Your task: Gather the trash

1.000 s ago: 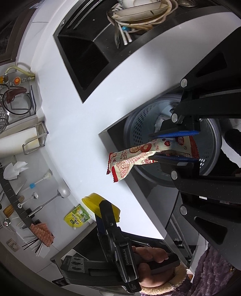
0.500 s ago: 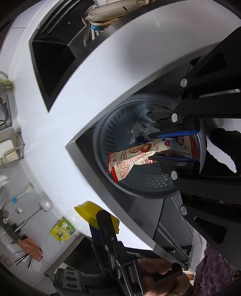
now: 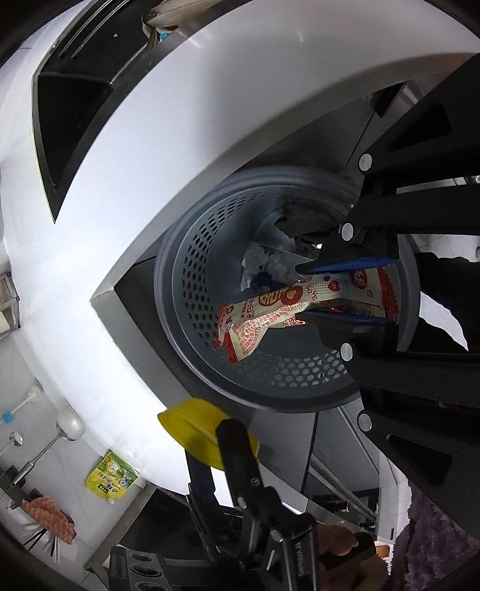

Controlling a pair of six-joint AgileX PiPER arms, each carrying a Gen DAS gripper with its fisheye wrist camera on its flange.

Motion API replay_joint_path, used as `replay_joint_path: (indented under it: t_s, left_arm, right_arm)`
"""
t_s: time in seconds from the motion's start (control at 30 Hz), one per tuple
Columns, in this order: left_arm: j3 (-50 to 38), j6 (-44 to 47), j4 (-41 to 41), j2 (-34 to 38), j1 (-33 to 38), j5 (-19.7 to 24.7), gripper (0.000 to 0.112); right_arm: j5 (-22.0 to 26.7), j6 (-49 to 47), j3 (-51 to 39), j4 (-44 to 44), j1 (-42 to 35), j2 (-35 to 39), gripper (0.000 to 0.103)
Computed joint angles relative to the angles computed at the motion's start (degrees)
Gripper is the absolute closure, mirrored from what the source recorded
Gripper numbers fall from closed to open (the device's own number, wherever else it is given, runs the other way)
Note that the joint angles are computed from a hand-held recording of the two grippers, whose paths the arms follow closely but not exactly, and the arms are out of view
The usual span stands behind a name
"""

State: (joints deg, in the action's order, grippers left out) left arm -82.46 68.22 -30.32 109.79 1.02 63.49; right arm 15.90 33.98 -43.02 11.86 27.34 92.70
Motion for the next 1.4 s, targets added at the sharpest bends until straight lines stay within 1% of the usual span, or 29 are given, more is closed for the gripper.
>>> replay_joint_path:
  t_s: [0.03,0.1,0.13,0.2,0.27,0.4,0.43,0.47,0.5,0.57,0.67,0.77,0.93,1.03,1.1,1.23,1.27,1.4]
  left_arm:
    - [-0.4,-0.1,0.2,0.3,0.0,0.4,0.044]
    - [-1.3,-0.3,0.8,1.1,-0.4,1.5,0.042]
    - [-1.6,-0.5,1.4,1.4,-0.6,1.8,0.042]
    - [-2.2,-1.0,1.9,2.0,-0.9,2.5,0.042]
    - [-2.3,-1.0,2.1,2.0,-1.0,2.6,0.041]
    - [-2.4,-1.7,2.4,2.0,-0.8,3.1,0.029]
    - [-2.0,-1.7,2.2,1.6,-0.6,2.8,0.028]
    - [-1.5,-1.7,2.0,1.2,-0.4,2.5,0.024]
    - [-1.5,-1.7,1.7,1.0,-0.1,2.9,0.023]
    - [-1.0,-1.5,1.4,0.2,0.5,2.7,0.023]
    - [0.8,-0.8,1.4,-1.8,1.1,1.2,0.022]
    - [3.9,0.0,1.8,-5.1,1.6,-1.5,0.021]
    - [5.8,0.3,1.4,-8.1,3.7,-2.3,0.019]
    - [5.8,0.6,0.7,-9.1,5.2,-1.7,0.018]
    - [5.9,0.4,0.7,-9.6,5.9,-1.5,0.017]
    - [6.7,0.3,1.0,-10.7,6.5,-1.6,0.017]
    - [6.8,0.5,0.8,-10.9,6.7,-1.5,0.016]
    - [7.2,0.5,0.4,-11.8,7.1,-1.0,0.016]
  right_arm:
    - [0.2,-0.2,-0.4,0.0,-0.1,0.4,0.077]
    - [0.3,1.4,-0.6,-1.6,0.0,0.4,0.056]
    - [0.7,3.3,-0.7,-3.3,0.1,0.3,0.052]
    - [1.7,6.3,-1.0,-6.5,0.6,0.2,0.051]
    - [2.2,7.5,-0.8,-7.6,0.9,-0.2,0.051]
    - [3.1,11.5,-0.3,-10.9,2.0,-1.3,0.049]
    - [3.3,12.5,-0.1,-11.8,2.4,-1.8,0.049]
    - [3.3,12.7,0.2,-11.8,2.5,-2.3,0.049]
    - [3.2,12.8,0.5,-11.9,2.5,-2.7,0.049]
    - [3.4,14.6,1.0,-13.5,3.1,-3.8,0.049]
    - [3.8,17.2,1.6,-15.9,3.8,-5.6,0.047]
    - [4.2,18.4,1.7,-17.4,4.7,-7.4,0.046]
    - [6.1,23.2,0.9,-22.7,7.5,-9.1,0.045]
    - [7.5,26.8,0.8,-26.3,9.4,-10.5,0.036]
    - [8.2,28.0,0.8,-27.8,10.4,-11.4,0.018]
    - [10.8,32.1,0.1,-32.8,13.7,-12.4,0.009]
    - [11.6,33.1,-0.1,-34.0,14.4,-12.4,0.009]
    - [12.1,35.9,0.3,-36.4,15.0,-13.2,0.009]
